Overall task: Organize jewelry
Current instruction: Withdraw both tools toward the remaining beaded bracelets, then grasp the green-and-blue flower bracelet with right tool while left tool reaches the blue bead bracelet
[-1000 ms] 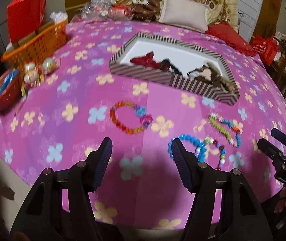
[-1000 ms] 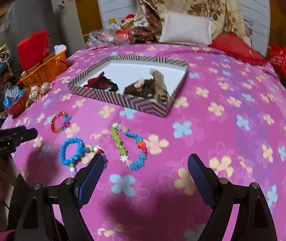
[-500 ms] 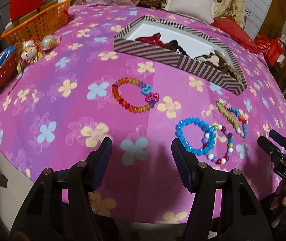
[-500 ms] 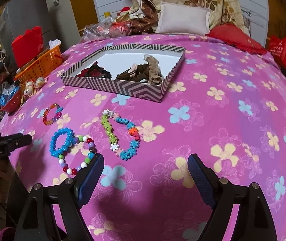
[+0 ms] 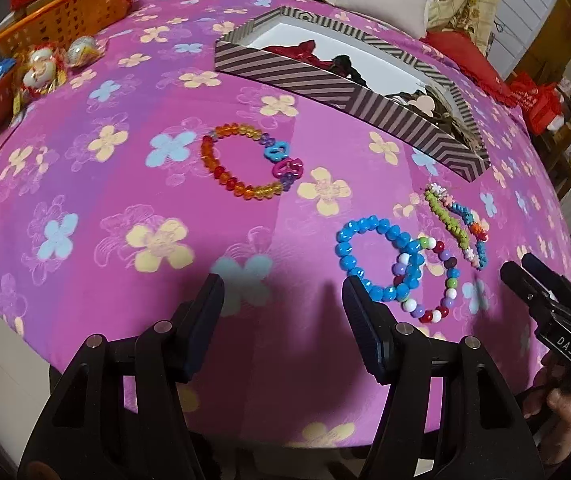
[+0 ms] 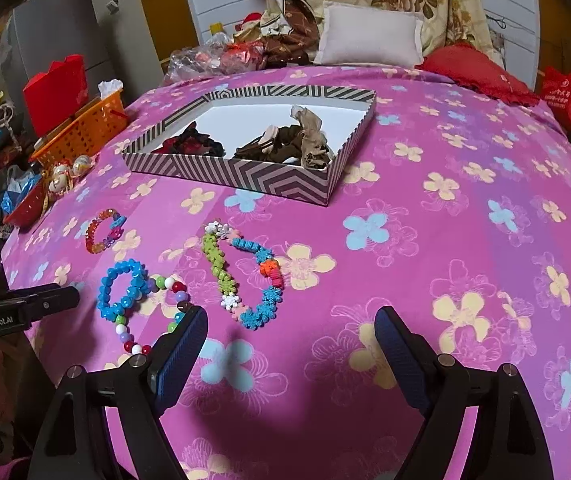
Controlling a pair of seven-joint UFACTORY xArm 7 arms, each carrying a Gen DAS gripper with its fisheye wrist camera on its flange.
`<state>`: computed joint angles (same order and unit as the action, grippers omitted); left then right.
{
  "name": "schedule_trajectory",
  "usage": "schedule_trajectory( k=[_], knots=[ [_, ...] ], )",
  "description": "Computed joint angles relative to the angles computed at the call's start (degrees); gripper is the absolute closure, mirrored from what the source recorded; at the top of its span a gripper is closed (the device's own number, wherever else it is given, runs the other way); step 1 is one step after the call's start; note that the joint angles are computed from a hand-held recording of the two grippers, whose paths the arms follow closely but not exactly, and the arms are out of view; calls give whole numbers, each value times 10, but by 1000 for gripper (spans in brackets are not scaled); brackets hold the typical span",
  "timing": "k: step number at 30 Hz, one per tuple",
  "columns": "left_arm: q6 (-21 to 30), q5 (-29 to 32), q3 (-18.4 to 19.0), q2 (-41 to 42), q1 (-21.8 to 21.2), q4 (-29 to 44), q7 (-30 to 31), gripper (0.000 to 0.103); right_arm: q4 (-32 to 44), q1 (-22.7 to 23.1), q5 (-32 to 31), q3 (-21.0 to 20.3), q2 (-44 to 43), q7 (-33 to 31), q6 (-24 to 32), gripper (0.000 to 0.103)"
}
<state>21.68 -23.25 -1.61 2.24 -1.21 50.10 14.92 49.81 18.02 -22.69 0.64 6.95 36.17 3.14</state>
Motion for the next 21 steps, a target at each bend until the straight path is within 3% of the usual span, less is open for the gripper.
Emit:
schedule_trajectory(
  k=[4, 11, 15, 17, 19, 21],
  knots=[
    [-9, 73, -1, 17, -10, 11, -59, 42, 8, 15, -45, -19, 5, 32, 8, 20],
    [-21, 163, 3, 44, -19, 34, -141, 41, 29, 0, -16, -1, 16, 7, 19, 19],
    [-24, 194, 5, 48, -19, 39, -163, 40, 62, 13, -33, -5, 30, 3, 47, 19],
    [-14, 174, -4, 46, -11, 40, -139, 40, 79, 16, -39, -3, 39, -10, 62, 19],
    [-5, 112, -20, 43, 2, 41, -82, 40, 93, 19, -46, -5, 46, -13, 67, 19],
    [-16, 128, -15, 41, -8, 36, -89, 40, 99, 19, -43, -4, 51, -18, 66, 19]
  ],
)
